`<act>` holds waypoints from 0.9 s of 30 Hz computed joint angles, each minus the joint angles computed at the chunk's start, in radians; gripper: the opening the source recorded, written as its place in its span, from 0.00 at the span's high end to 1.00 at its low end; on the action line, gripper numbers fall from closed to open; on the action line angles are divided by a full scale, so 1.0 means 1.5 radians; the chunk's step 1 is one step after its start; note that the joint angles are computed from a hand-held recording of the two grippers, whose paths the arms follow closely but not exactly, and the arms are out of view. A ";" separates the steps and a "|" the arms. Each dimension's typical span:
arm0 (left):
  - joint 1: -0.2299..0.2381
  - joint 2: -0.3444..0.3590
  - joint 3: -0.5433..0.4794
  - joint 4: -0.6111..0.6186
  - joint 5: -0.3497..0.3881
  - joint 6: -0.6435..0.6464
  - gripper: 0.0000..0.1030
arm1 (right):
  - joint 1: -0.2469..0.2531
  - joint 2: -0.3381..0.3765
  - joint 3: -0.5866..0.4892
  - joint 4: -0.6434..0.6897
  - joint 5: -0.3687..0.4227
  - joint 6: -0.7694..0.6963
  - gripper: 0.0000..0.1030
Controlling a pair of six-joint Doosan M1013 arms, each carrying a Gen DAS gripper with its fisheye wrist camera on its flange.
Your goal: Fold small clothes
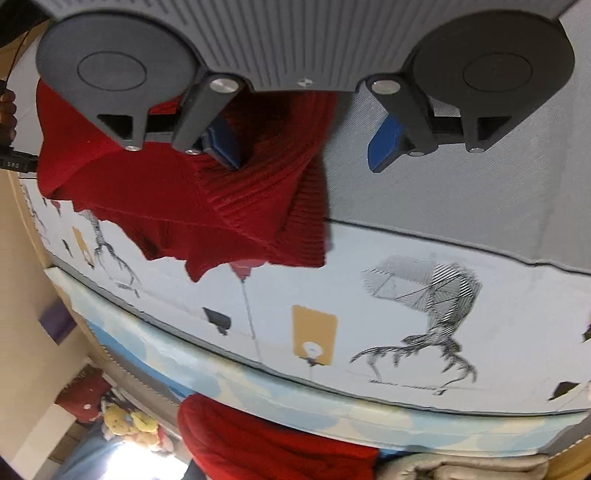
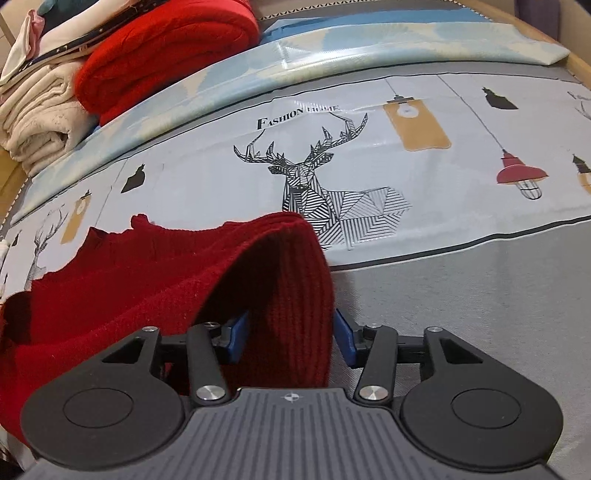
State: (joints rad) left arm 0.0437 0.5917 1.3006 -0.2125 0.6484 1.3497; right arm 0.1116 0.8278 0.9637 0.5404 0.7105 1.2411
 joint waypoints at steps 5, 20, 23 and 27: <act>0.006 0.014 -0.013 -0.048 -0.021 0.052 0.37 | 0.004 0.010 -0.015 -0.002 0.007 -0.020 0.46; 0.015 -0.006 0.021 0.070 -0.178 -0.104 0.93 | -0.007 -0.015 0.029 0.224 -0.170 -0.092 0.87; 0.012 0.014 -0.010 0.125 -0.114 -0.166 0.92 | -0.002 -0.001 0.002 0.092 -0.157 0.067 0.87; 0.012 0.042 -0.050 0.124 -0.012 -0.156 0.89 | 0.016 0.042 -0.081 -0.161 -0.020 0.249 0.85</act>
State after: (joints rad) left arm 0.0617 0.6541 1.2253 -0.0262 0.6302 1.1163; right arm 0.1357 0.8901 0.8418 0.2988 0.6799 1.6141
